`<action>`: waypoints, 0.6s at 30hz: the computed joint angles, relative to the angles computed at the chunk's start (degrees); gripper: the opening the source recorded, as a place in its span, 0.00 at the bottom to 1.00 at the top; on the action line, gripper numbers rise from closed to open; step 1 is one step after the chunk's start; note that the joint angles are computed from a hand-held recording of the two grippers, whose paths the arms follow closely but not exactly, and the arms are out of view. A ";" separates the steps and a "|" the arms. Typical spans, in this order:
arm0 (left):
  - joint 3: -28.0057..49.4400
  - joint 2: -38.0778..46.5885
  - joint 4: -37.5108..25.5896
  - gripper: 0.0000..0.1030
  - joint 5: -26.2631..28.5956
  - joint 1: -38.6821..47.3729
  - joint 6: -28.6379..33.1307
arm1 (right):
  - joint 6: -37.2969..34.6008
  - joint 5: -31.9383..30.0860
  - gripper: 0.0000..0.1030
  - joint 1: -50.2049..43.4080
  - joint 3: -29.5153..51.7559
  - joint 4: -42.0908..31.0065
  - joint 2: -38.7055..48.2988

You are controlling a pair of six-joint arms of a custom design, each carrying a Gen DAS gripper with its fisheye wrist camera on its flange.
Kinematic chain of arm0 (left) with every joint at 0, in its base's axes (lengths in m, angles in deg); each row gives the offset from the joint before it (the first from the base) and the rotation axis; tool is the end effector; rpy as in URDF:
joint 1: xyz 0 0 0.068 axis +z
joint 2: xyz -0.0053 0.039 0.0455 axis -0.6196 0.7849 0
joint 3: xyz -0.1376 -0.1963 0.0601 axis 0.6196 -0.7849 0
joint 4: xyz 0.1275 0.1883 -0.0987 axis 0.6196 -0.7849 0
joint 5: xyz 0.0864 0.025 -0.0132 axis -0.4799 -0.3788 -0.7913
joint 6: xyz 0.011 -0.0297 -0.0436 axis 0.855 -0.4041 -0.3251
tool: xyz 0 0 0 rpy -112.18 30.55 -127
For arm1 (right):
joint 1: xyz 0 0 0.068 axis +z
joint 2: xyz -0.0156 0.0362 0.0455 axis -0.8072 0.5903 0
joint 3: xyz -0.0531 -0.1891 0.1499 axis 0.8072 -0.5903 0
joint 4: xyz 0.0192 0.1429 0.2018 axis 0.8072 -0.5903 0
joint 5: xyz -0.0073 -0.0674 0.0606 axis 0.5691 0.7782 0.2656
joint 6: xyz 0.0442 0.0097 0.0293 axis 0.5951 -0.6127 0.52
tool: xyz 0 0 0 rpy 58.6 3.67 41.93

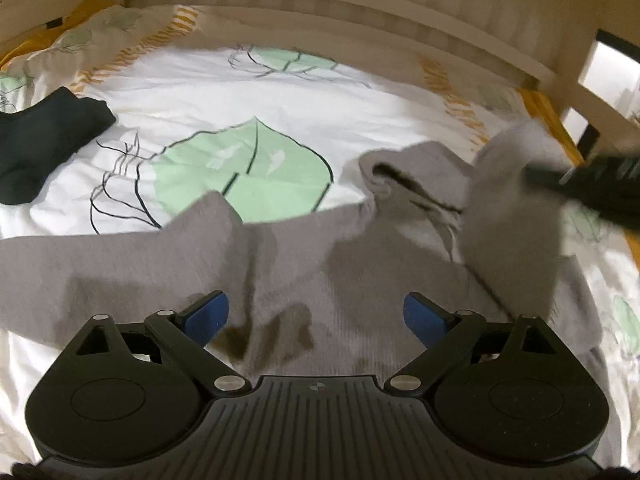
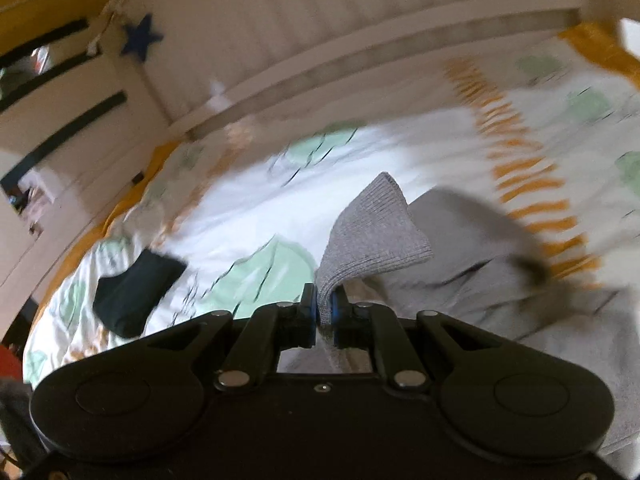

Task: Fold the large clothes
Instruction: 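Grasp the sleeve cuff with the right gripper and fold it across the body, then open the right gripper to release the sleeve on the body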

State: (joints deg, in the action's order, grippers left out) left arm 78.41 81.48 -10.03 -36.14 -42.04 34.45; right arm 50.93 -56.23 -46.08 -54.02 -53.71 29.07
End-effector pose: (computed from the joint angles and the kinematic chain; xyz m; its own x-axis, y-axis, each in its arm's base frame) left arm 0.3227 -0.0344 0.1564 -0.7091 0.2107 -0.6729 0.4262 0.8883 -0.1709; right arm 0.2391 0.0320 0.1753 -0.5100 0.4124 -0.7549 0.1428 0.9060 0.3985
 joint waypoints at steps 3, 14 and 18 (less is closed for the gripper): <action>0.89 0.66 -0.14 0.92 0.80 1.20 -0.53 | 1.11 2.97 0.14 5.56 0.60 6.78 9.09; 3.41 4.90 0.99 0.92 1.57 1.53 -1.52 | -2.50 -0.02 0.61 8.93 -2.63 17.24 22.32; 3.89 6.75 1.35 0.92 1.41 0.54 -1.16 | -5.70 -1.66 0.60 4.34 -8.79 13.87 13.37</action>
